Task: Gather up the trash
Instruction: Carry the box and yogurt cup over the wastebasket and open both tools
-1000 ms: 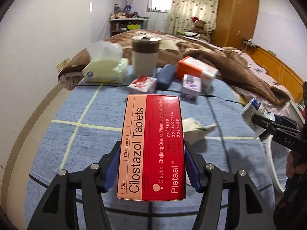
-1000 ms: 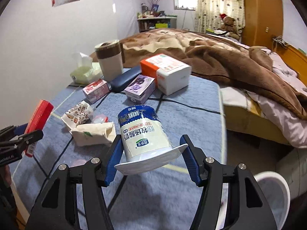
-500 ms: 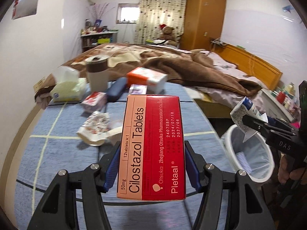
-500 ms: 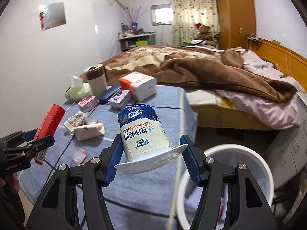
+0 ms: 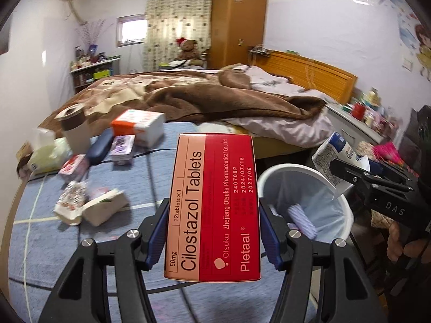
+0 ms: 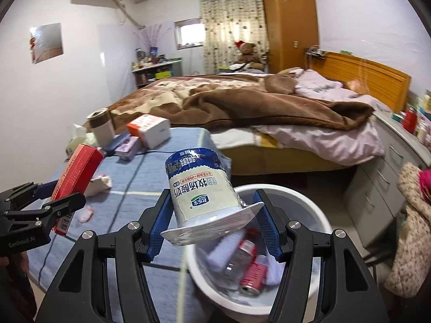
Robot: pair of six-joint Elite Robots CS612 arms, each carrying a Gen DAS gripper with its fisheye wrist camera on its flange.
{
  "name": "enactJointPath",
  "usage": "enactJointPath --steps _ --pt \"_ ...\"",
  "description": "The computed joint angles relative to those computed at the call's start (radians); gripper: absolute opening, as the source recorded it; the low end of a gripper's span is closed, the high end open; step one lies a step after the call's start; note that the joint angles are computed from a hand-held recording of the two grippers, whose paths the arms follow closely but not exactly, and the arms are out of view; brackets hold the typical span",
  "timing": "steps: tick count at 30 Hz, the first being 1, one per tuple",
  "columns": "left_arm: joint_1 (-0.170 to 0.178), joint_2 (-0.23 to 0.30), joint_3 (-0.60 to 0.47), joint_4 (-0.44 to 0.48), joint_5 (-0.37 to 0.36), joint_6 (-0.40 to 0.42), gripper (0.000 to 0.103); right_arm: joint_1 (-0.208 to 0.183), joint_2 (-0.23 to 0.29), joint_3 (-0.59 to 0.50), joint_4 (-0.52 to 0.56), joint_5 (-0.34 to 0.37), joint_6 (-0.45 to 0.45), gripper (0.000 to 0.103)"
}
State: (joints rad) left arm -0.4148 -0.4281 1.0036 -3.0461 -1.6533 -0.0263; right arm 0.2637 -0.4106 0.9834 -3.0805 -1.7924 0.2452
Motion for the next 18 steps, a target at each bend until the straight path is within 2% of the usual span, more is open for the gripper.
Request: enactJointPath --steps 9,18 --pt "-0.038 0.032 -0.061 0.052 -0.050 0.068 0.063 -0.016 -0.027 0.069 0.000 -0.073 0.076 0.062" --pt "-0.061 0.066 -0.126 0.142 -0.102 0.112 0.063 -0.031 -0.042 0.114 0.033 -0.080 0.136 0.062"
